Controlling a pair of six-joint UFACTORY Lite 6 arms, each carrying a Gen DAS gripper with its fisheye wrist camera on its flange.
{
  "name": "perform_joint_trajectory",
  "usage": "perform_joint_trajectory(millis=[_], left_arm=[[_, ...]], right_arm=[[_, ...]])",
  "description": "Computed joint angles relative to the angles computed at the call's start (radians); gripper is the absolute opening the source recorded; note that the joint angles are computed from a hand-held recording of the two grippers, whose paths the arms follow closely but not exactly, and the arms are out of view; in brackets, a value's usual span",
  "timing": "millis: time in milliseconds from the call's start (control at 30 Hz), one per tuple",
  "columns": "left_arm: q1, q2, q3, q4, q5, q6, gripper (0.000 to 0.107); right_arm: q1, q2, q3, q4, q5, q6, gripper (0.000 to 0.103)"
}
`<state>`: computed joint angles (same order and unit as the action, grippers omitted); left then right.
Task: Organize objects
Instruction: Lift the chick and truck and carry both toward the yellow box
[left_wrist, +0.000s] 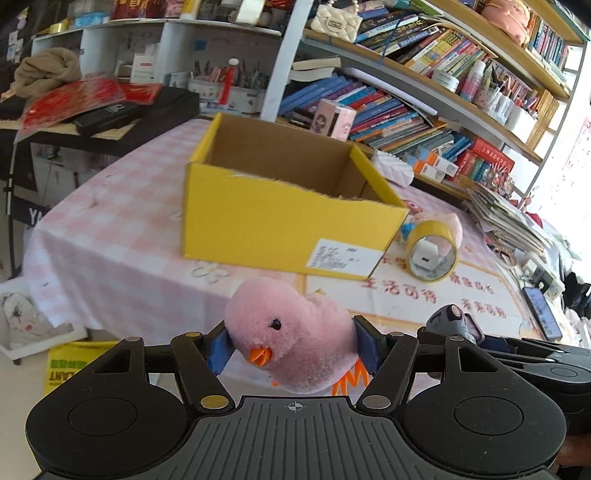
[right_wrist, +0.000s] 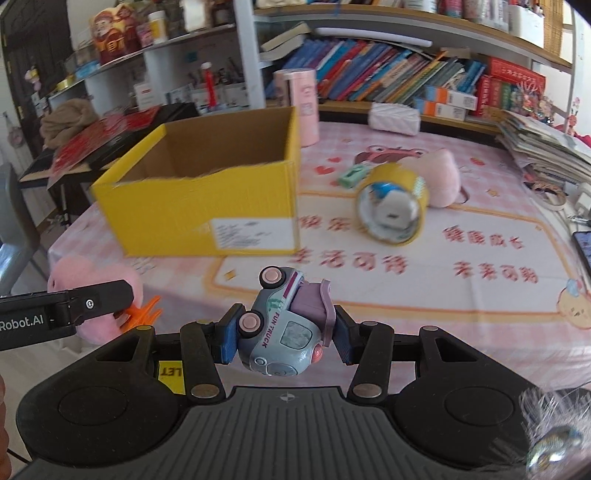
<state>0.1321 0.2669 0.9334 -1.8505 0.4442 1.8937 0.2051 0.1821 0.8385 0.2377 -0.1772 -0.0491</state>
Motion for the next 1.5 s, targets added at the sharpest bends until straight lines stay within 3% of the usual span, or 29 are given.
perform_joint_trajectory(millis=[333,833,1200,1500], left_arm=[[0.137,-0.032,-0.038,0.079,0.068,0.007,0.066],[0.177,0.001,0.005,0.104,0.123,0.022,0.066],[0.176,0.0,0.01,0.05,0.155,0.094,0.066],[0.154,0.025,0.076,-0.028,0.16,0.126,0.066]], right_arm=[[0.186,-0.007,-0.022,0.428,-0.046,-0.32,0.047],[0.247,0.017,0.033,0.711,-0.072,-0.563,0.047],[0.258,0.048,0.084,0.798,-0.055,-0.69,0.047],[0.231,0.094,0.154,0.679,-0.05,-0.625,0.047]])
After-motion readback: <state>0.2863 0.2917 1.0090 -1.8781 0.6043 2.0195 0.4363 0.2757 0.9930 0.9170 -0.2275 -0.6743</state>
